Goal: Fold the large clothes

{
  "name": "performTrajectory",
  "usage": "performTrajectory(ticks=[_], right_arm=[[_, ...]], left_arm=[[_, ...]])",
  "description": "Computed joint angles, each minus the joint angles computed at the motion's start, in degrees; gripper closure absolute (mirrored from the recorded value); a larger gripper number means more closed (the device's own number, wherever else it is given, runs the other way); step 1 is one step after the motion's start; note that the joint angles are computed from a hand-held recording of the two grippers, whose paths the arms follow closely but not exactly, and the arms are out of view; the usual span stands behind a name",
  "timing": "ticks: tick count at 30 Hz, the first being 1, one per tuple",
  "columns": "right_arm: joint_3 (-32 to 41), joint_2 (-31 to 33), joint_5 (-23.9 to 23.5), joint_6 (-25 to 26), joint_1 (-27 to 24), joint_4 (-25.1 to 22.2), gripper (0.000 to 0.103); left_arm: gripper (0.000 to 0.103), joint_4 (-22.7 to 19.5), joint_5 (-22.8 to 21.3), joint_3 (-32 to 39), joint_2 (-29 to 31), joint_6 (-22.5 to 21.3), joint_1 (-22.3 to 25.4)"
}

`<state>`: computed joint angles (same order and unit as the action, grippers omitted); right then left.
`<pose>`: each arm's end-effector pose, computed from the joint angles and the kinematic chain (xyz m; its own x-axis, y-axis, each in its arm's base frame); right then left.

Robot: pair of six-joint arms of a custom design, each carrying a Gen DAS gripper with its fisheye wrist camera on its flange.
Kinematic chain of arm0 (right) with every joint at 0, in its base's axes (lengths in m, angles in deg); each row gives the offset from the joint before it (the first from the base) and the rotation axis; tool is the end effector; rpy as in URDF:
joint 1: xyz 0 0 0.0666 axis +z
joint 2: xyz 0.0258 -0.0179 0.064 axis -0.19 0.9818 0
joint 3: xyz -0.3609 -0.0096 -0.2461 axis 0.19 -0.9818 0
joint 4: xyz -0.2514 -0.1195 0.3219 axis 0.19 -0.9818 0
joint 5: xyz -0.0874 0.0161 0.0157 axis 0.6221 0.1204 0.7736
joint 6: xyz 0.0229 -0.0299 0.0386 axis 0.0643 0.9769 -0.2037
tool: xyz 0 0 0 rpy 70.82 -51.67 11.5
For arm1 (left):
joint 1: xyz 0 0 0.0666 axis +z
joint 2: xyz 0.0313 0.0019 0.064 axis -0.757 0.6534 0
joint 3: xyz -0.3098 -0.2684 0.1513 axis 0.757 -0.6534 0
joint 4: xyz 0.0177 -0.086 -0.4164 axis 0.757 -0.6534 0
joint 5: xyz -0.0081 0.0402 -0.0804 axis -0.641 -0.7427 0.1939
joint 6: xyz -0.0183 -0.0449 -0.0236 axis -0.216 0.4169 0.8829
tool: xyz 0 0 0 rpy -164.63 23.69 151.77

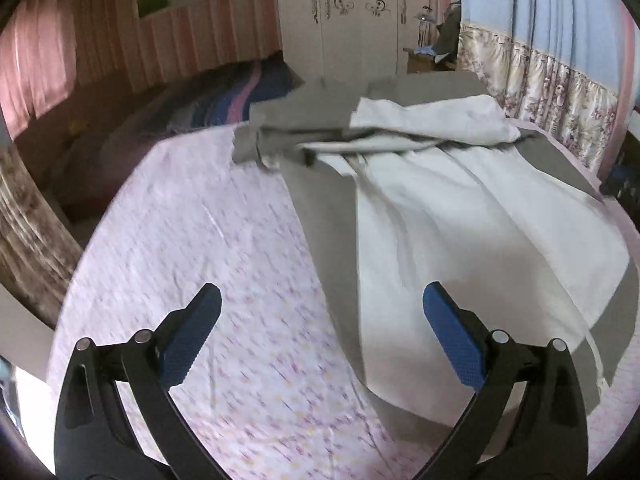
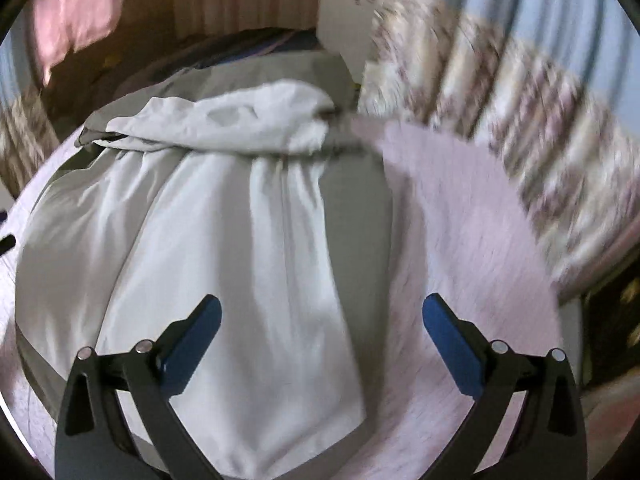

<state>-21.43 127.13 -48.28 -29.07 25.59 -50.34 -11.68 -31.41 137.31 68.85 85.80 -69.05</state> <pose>0.4059 0.2830 0.3382 -0.7830 -0.0052 -0.6220 0.0113 0.9997 -0.0226 0.4359 -0.1542 0.2841 -0.6697 0.1946 -0.7167 0.2431 0.9693 0.0360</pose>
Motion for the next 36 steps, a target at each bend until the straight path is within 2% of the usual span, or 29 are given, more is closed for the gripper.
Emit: performTrajectory(ticks=[2,5,10,14,19,21,23,24,26,28,30,33,34,35,36], right_arm=[[-4.27,-1.91,0.83,-3.79,0.99,4.38,0.002],[-8.28,-4.68,0.96,-6.63,2.12,9.00,0.002],[-10.49,-5.71,1.79,-7.29,2.42,10.96,0.002],[-12.30,-6.94,1.88,-5.60,1.77,12.10,0.002],[-15.64,-8.69,-2.99,-8.00,-1.12,15.92,0.004],[-15.98,-8.05,-4.02,-8.10,-1.81,16.78,0.011],[-16.48,-7.76,-7.86,-8.30,-2.63,18.91,0.040],[-16.47,-7.51,-9.30,-8.49,-2.74,19.58,0.044],[-15.58,-6.44,-8.80,-8.23,-2.16,18.68,0.047],[-14.73,-5.48,-8.10,-7.95,-1.64,17.97,0.048],[-13.60,-4.20,-9.37,-8.39,-1.85,17.63,0.048],[-11.12,-1.45,-10.96,-7.66,-2.20,16.67,0.048],[-10.47,-0.77,-10.88,-7.38,-2.16,16.27,0.054],[-9.77,-0.12,-11.15,-7.02,-2.11,16.18,0.071],[-9.63,0.02,-12.00,-7.60,-2.14,16.54,0.078]], left_arm=[[0.003,1.73,0.06,-2.23,-1.34,0.38,-0.87],[0.003,2.84,0.48,-4.21,-2.87,0.84,-1.66],[0.003,-0.50,0.78,-2.26,-0.79,2.05,-2.20],[0.003,-1.41,3.77,-0.73,1.52,5.27,-2.54],[0.003,-1.06,5.12,0.55,4.38,7.99,-4.19],[0.003,-0.41,5.40,1.48,5.74,9.09,-4.52],[0.003,-0.63,7.03,2.69,7.11,10.77,-4.37],[0.003,-0.60,7.22,3.00,7.48,11.36,-4.42],[0.006,-0.24,6.68,3.22,7.95,11.57,-4.87],[0.012,0.23,6.41,3.10,7.91,11.03,-5.34],[0.017,0.31,6.28,3.28,7.92,10.57,-5.59],[0.036,0.03,6.22,4.23,8.55,9.84,-5.75],[0.044,-0.52,6.64,4.94,8.99,9.13,-5.76],[0.052,-0.91,7.29,5.36,9.22,8.68,-5.59],[0.056,-1.15,8.20,5.61,9.32,8.47,-5.46]])
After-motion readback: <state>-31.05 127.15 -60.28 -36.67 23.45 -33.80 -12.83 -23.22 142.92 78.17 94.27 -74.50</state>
